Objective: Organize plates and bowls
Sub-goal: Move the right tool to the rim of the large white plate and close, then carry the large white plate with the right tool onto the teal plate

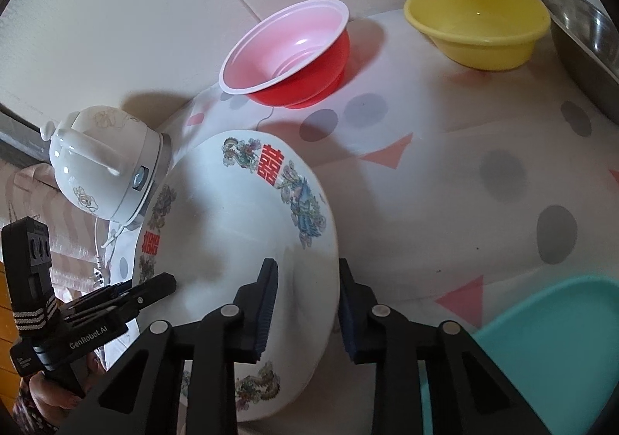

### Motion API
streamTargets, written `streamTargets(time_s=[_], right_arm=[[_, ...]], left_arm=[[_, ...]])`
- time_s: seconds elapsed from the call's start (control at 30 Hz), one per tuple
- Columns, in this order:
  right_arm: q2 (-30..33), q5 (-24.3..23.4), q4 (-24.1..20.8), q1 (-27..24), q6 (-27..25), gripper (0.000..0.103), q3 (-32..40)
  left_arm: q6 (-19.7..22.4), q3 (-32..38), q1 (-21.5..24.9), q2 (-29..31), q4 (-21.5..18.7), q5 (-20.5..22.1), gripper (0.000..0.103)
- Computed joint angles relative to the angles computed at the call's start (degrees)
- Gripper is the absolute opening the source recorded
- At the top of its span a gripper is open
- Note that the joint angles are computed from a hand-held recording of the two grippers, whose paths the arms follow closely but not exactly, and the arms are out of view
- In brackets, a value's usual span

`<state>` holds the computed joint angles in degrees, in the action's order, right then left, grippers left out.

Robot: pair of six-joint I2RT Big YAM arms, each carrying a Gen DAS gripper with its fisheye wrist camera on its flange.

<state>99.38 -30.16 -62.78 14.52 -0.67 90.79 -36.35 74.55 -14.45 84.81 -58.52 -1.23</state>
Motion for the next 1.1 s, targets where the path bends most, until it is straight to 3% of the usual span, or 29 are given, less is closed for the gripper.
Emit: streamTargets(time_s=[0.1, 0.57, 1.1], right_arm=[[0.02, 0.75, 0.59, 0.20, -0.63, 0.023, -0.05], [-3.47, 1.10, 2.51, -0.99, -2.65, 0.023, -3.95], [-8.24, 1.23, 5.25, -3.57, -4.12, 0.017, -7.97]], left_arm=[[0.50, -0.09, -0.15, 0.04, 0.43, -0.66, 0.036], [2.06, 1.47, -3.72, 0.88, 0.07, -7.06, 0.036], [1.54, 1.03, -5.94, -0.15, 0.63, -7.20, 0.036]])
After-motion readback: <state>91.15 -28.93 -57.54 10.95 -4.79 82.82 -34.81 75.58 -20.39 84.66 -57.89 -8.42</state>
